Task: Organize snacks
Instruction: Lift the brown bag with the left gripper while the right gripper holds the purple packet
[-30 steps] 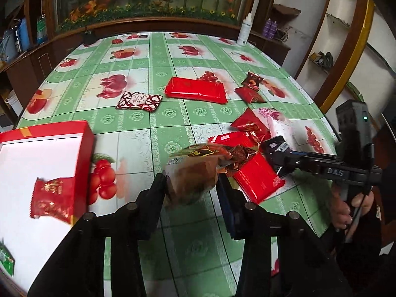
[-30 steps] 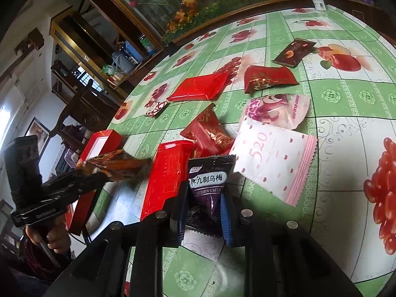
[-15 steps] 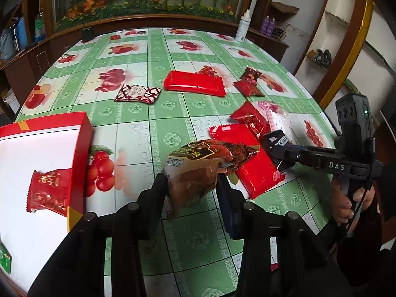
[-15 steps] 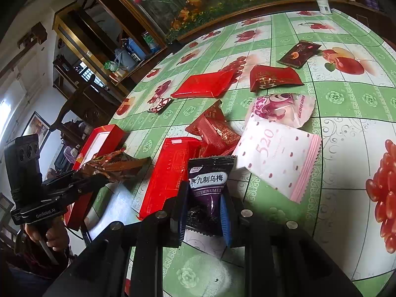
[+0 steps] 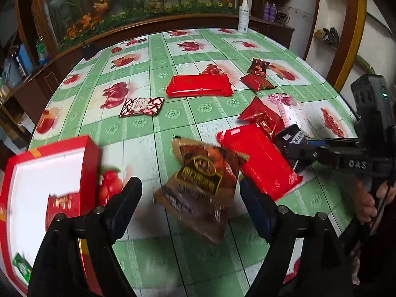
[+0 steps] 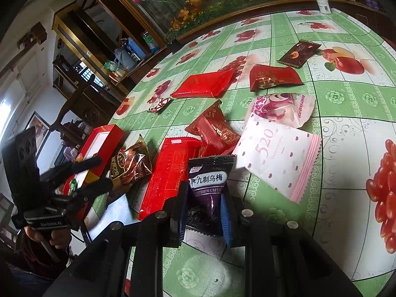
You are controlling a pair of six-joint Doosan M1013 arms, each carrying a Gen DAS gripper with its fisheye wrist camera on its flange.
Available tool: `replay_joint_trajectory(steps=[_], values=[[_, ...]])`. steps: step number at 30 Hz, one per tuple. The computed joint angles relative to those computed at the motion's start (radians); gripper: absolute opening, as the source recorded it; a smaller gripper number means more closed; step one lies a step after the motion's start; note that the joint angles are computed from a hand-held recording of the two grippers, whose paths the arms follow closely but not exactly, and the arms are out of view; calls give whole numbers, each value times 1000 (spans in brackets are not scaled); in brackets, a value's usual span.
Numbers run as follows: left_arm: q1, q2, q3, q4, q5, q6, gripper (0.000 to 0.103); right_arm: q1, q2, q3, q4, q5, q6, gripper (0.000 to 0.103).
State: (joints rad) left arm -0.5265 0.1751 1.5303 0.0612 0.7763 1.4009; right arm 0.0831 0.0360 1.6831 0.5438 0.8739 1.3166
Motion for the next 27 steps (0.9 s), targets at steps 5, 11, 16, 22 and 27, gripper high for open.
replay_joint_trajectory(steps=[5, 11, 16, 22, 27], values=[[-1, 76, -69, -24, 127, 37, 81, 0, 0, 0, 0, 0, 0, 24], [41, 66, -43, -133, 62, 20, 51, -1, 0, 1, 8, 1, -1, 24], [51, 55, -25, -137, 28, -10, 48, -5, -1, 2, 14, 5, -6, 24], [33, -3, 23, -85, -36, -44, 48, -1, 0, 1, 12, 4, -12, 23], [30, -50, 59, -17, -77, -101, 48, 0, -12, 12, 28, -27, -33, 23]])
